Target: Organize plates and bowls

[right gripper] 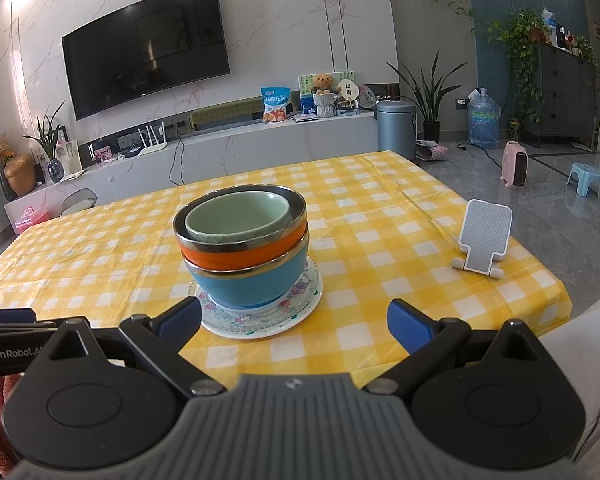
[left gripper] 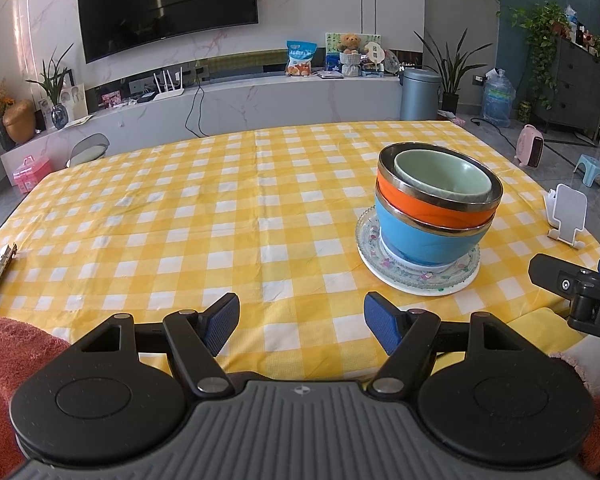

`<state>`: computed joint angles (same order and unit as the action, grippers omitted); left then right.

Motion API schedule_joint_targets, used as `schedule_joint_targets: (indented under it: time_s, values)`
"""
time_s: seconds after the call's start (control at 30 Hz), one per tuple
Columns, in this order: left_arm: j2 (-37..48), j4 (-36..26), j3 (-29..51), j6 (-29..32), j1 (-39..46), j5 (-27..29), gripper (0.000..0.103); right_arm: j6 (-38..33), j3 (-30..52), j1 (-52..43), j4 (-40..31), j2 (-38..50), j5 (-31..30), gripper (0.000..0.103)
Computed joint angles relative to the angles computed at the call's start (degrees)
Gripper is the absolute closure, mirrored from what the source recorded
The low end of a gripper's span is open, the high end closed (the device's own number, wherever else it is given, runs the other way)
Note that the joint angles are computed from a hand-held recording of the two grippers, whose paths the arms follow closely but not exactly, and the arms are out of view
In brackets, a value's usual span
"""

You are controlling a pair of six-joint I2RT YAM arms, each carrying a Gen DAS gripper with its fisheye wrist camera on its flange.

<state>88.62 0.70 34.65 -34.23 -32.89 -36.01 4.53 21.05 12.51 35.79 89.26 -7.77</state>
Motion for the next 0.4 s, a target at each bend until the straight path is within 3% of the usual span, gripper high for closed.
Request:
schedule_joint_targets:
  time_s: [0.4]
  values:
    - [-0.52, 1.04, -0.94, 0.66, -0.03, -0.09, 0.019, -0.01, -0.02, 0.02, -0.18, -0.06, 0.02, 0.006]
